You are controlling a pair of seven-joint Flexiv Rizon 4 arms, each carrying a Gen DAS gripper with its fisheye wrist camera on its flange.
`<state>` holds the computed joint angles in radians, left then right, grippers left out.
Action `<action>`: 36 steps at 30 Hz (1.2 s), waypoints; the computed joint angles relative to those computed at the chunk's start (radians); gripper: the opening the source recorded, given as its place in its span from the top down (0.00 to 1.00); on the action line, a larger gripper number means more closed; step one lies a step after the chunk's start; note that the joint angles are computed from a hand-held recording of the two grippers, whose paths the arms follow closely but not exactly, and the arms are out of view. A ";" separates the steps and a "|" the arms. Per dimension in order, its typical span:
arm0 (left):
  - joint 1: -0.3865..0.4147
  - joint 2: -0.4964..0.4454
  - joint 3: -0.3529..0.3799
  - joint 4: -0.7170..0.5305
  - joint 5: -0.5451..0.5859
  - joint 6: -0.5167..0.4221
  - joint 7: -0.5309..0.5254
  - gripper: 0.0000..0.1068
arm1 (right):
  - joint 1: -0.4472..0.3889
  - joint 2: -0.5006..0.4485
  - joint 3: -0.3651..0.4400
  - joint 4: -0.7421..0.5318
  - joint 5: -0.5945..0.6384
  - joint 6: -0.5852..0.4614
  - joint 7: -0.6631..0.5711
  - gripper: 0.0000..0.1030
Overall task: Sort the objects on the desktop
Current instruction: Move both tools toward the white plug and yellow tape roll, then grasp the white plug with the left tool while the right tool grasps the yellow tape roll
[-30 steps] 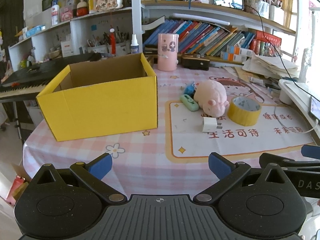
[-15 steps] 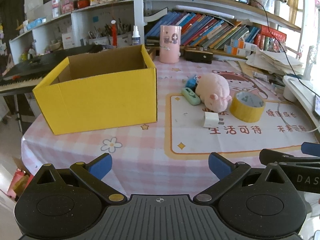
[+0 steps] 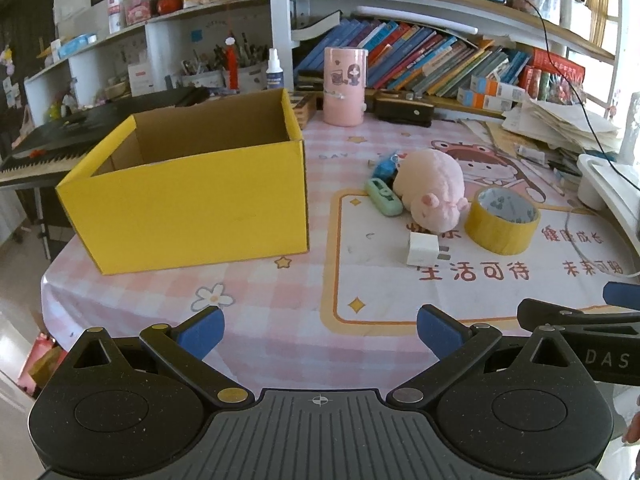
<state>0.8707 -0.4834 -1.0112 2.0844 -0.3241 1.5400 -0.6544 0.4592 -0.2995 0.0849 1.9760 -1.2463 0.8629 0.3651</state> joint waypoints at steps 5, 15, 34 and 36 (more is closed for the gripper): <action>-0.067 0.009 0.059 -0.017 -0.017 0.005 -0.023 0.04 | -0.031 0.004 -0.014 0.013 -0.033 0.062 0.007 0.01; -0.263 0.039 0.236 -0.053 -0.105 0.006 -0.029 0.04 | -0.087 -0.001 -0.035 0.019 -0.084 0.159 -0.022 0.02; -0.673 0.031 0.608 -0.148 -0.193 0.018 -0.125 0.04 | -0.202 -0.018 -0.082 0.025 -0.148 0.351 -0.132 0.02; -0.714 0.027 0.657 -0.164 -0.174 0.008 -0.158 0.04 | -0.213 -0.026 -0.086 0.021 -0.144 0.373 -0.145 0.02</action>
<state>0.1568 -0.4569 -0.3539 1.9206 -0.4981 1.5484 -0.8119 0.2459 -0.3252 -0.0010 1.9965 -1.3902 1.2355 0.2200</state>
